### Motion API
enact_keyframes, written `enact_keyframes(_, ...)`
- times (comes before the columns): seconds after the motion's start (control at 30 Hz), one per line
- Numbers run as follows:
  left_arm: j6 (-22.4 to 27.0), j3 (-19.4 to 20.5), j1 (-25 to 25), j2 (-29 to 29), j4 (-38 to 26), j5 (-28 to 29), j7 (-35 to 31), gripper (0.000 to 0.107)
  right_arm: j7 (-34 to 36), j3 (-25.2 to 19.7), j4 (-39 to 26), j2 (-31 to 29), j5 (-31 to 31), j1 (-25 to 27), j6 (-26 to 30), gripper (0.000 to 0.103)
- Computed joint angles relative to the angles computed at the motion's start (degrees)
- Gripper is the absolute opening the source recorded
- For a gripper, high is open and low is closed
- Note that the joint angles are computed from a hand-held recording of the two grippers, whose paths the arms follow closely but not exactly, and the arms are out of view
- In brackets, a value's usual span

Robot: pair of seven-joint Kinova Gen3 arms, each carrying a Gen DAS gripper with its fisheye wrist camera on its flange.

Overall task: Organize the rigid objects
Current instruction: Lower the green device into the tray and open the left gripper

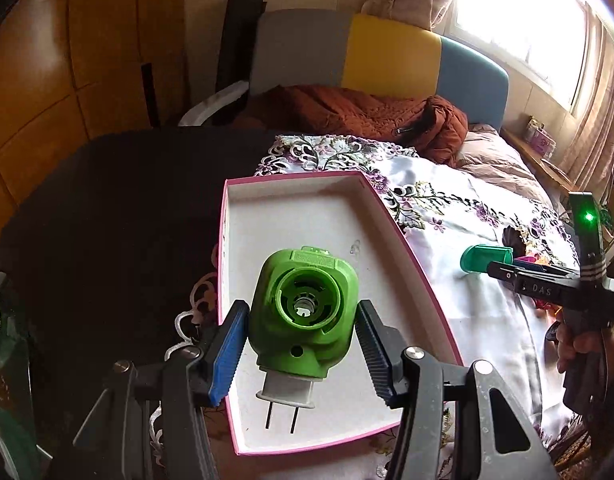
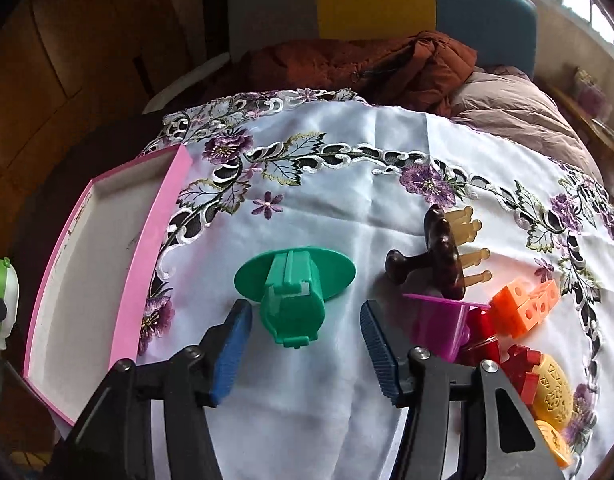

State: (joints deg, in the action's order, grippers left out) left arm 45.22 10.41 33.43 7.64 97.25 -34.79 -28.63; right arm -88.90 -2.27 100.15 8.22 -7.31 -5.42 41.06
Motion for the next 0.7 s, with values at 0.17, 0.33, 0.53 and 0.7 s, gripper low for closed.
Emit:
enact_keyframes(0.17, -0.4, 0.0, -0.3, -0.3, 0.5, 0.2, 0.1, 0.055, 1.6, -0.7, -2.9, 2.1, 0.4, 0.2, 2.6, 0.062)
enact_keyframes(0.33, -0.3, 0.1, -0.6, -0.3, 0.4, 0.8, 0.0, 0.055, 0.3, -0.1, -5.4, 3.3, 4.3, -2.5, 5.0, 0.064)
enact_keyframes(0.53, -0.7, 0.0, -0.8, -0.5, 1.0, 0.8, 0.5, 0.055, 1.2, -0.9, -5.1, 1.9, 6.7, -4.0, 6.7, 0.064)
enact_keyframes(0.7, -0.6, 0.0, -1.0, -0.6, 1.1, 0.7, 0.5, 0.055, -0.5, -0.8, -3.4, 2.1, 8.6, -5.0, 6.3, 0.062)
